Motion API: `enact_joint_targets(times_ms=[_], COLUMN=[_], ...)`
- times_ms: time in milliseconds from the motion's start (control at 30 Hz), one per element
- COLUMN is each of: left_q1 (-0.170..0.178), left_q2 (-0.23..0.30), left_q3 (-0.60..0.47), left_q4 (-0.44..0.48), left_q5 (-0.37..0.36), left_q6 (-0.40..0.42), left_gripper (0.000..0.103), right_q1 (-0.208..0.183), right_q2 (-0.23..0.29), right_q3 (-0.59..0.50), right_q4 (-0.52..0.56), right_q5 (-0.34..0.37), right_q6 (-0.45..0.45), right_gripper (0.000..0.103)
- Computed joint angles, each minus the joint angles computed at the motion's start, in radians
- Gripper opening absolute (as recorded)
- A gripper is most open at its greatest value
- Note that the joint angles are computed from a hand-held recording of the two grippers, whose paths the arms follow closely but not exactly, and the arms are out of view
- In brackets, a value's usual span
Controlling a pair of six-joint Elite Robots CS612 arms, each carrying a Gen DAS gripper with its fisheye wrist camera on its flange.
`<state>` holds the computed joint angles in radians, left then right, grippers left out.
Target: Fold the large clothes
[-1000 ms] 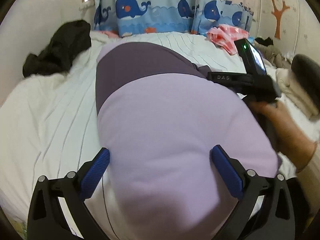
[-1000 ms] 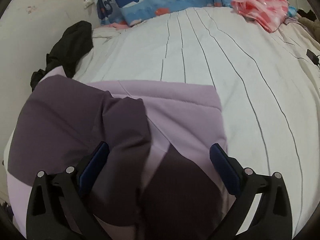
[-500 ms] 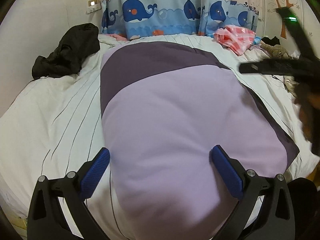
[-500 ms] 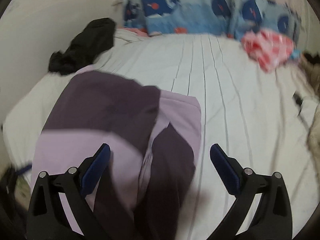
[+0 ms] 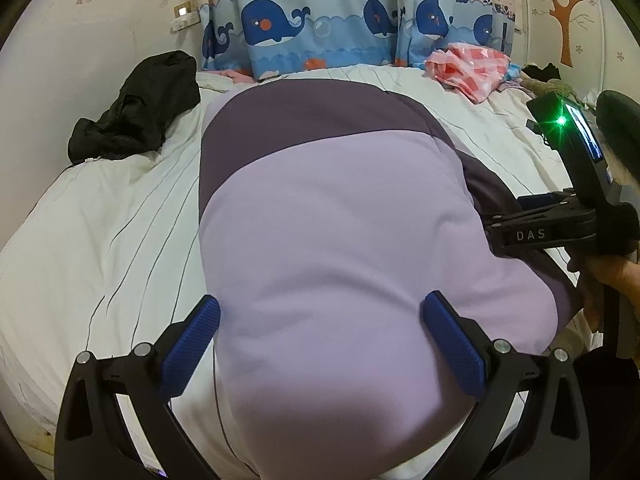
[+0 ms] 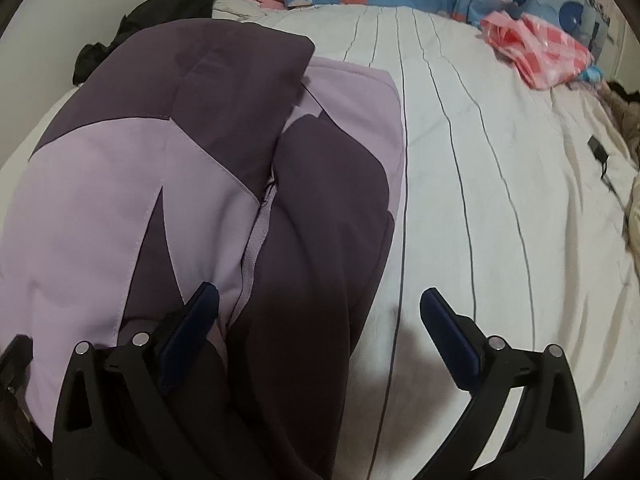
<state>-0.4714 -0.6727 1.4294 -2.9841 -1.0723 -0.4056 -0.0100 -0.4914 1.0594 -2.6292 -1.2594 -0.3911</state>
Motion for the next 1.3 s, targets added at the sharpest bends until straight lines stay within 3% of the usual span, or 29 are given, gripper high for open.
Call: enact_joint_targets(times_ms=[300, 567, 733, 1000, 1300], left_q1=[-0.018, -0.042, -0.062, -0.088, -0.1], left_q2=[-0.027, -0.076, -0.113, -0.158, -0.176], left_q3=[0.04, 0.107, 0.157, 0.223, 0.245], left_q4=[-0.023, -0.019, 0.008, 0.016, 0.024], left_q5=[0.026, 0.073, 0.116, 0.192, 0.225], left_q6=[0.034, -0.024, -0.105, -0.167, -0.176], left_gripper=[0.098, 0.097, 0.097, 0.098, 0.098], right_q1=[-0.019, -0.051, -0.036, -0.021, -0.028], right_q2=[-0.037, -0.212, -0.282, -0.304, -0.319], right_q3=[0.046, 0.356, 0.497, 0.573, 0.588], right_q4=[-0.004, -0.315, -0.448, -0.495, -0.44], right_q5=[0.032, 0.087, 0.039, 0.011, 0.02], right_q6=[0.06, 0.049, -0.005, 0.007, 0.034], right_gripper=[0.096, 0.096, 0.096, 0.096, 0.096])
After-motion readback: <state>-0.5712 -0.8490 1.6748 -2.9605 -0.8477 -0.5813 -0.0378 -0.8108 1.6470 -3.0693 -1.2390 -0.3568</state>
